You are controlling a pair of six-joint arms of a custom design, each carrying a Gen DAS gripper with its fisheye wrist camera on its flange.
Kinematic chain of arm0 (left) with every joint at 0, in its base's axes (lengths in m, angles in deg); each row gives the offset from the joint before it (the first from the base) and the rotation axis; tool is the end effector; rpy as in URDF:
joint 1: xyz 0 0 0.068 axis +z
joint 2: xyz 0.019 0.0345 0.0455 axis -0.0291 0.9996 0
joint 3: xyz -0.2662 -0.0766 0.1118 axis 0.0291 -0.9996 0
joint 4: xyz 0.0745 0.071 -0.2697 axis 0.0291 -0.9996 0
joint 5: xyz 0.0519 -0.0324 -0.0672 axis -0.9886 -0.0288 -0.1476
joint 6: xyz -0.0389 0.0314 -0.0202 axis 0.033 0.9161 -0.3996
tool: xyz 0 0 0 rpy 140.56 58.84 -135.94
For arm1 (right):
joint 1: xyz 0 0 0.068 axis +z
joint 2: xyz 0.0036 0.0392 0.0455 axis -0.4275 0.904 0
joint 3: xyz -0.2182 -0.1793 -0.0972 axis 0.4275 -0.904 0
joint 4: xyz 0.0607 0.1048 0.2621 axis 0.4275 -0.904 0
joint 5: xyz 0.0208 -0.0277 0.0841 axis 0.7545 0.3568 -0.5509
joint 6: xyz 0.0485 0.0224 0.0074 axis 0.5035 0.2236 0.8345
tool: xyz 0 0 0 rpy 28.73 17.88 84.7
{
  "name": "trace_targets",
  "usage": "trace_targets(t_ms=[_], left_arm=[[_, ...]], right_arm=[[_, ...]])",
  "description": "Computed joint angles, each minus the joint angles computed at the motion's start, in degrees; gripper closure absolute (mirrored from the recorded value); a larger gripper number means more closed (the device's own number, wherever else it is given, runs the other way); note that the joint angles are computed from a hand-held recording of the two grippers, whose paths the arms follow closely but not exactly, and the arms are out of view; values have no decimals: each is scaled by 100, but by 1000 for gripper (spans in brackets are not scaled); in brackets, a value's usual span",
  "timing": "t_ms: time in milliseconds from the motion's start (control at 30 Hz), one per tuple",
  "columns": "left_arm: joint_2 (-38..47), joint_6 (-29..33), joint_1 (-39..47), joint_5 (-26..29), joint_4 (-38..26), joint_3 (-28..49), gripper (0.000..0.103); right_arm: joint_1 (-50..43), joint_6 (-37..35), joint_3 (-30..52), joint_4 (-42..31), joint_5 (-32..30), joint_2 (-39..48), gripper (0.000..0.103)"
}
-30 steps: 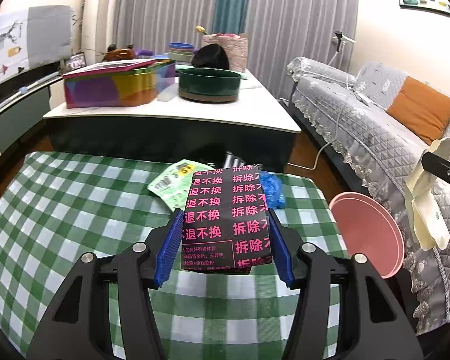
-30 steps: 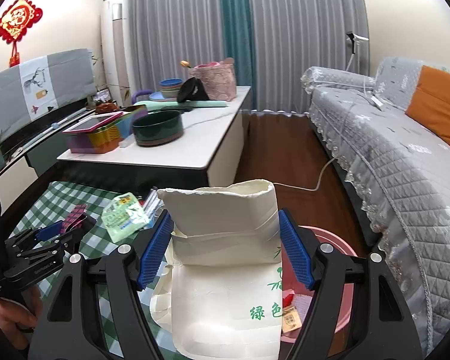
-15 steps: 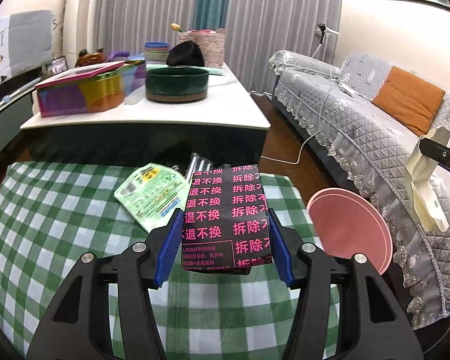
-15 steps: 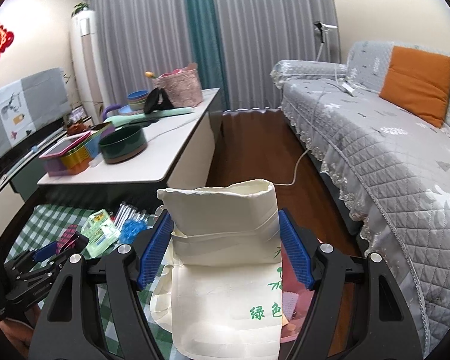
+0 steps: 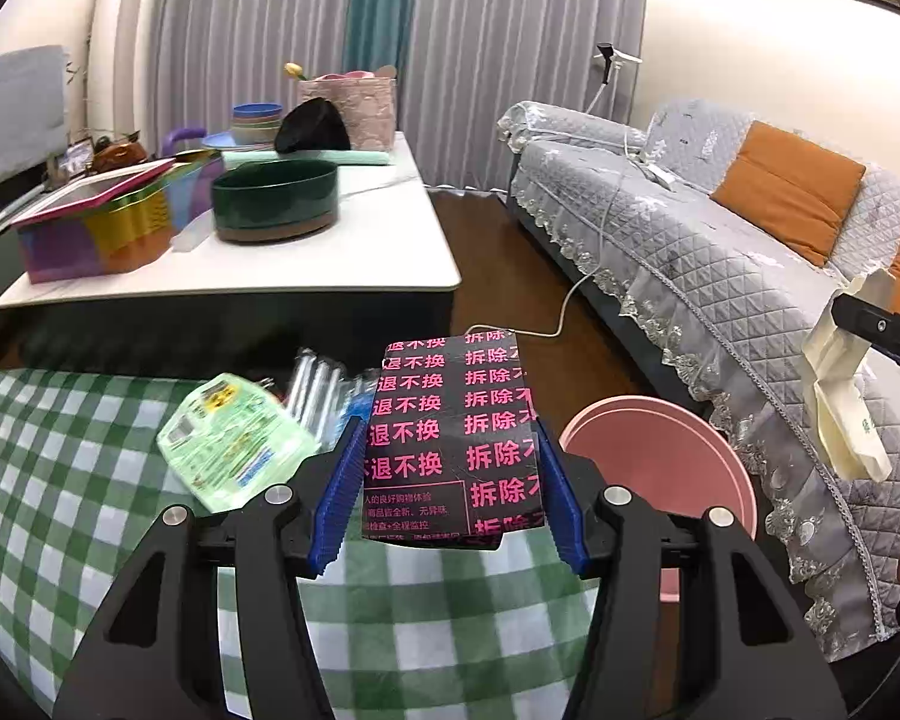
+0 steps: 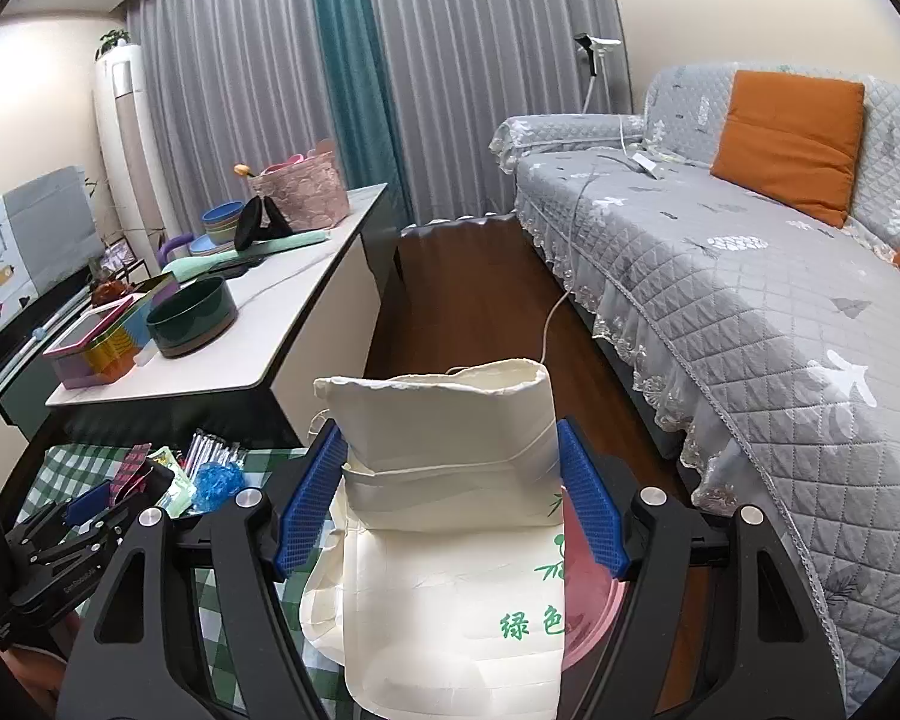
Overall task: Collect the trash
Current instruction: 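Carry the black box and white paper bag with both grippers over the pink bin, then open the right gripper over the bin while the left gripper opens to drop the box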
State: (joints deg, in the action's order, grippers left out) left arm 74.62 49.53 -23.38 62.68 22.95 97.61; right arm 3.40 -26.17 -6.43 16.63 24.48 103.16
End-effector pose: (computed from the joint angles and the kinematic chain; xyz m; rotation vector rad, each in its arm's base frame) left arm 0.2994 -0.1169 0.1197 0.1867 2.1931 -0.2467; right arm 0.2588 0.1244 0.1575 0.2426 2.1251 0.1000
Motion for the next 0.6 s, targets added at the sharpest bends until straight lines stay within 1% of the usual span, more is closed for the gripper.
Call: trace_targets(t_ms=[600], left_arm=[[765, -116, -708, -85, -244, 938, 49]], right_arm=[[-565, -19, -49, 194, -227, 97, 32]])
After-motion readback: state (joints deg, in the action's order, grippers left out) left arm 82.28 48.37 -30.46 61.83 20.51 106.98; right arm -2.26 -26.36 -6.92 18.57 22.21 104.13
